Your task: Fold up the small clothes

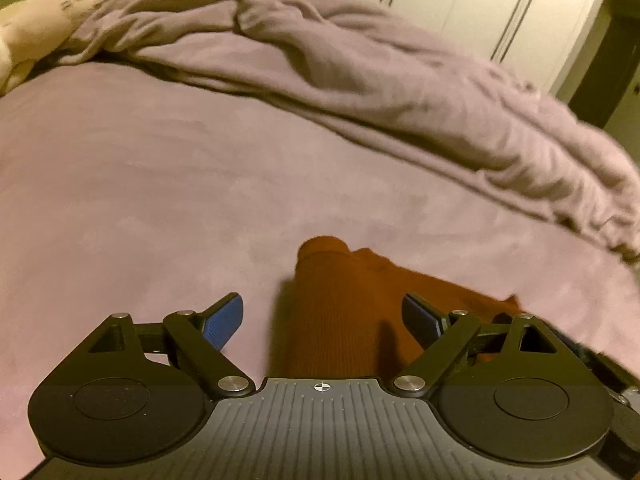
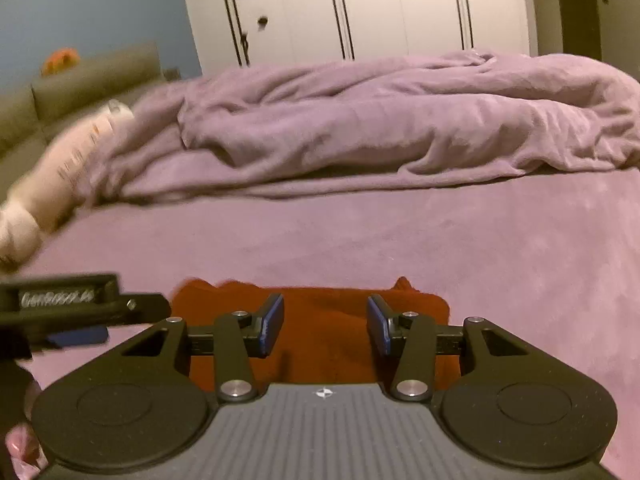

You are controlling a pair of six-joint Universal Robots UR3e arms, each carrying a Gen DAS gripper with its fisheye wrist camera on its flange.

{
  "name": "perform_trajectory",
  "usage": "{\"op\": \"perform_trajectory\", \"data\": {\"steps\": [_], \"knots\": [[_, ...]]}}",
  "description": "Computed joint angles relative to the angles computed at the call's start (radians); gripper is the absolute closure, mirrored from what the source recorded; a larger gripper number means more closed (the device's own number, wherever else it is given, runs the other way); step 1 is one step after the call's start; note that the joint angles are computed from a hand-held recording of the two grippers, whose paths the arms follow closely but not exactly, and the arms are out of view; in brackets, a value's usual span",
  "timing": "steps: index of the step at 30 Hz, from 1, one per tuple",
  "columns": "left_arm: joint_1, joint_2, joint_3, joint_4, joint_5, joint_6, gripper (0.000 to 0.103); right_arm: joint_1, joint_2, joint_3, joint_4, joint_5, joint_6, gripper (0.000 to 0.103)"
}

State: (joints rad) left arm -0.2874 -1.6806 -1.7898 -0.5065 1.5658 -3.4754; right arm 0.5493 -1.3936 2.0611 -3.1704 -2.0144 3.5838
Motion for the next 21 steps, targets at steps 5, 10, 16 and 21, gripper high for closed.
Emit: {"op": "perform_trajectory", "data": {"steps": [5,10,16,21], "knots": [[-0.073,-0.162,0.095,-0.003,0.102,-0.032,0.009,-0.024,0.111,-0.006,-0.043,-0.070,-0.018,0.053],[-0.100,-0.195,0.004,0.169,0.164,-0.032,0.003,-0.013,0.200,0.024,-0.194,-0.126,-0.025,0.042],[-0.079,-0.172,0.028,0.084,0.139,-0.041,0.000,-0.090,0.149,0.076,-0.175,-0.017,0.037,0.027],[-0.046,0.154,-0.199,0.028,0.044,0.074,0.001,-0.044,-0.132,0.263,-0.080,0.041,0.130,0.025]]}}
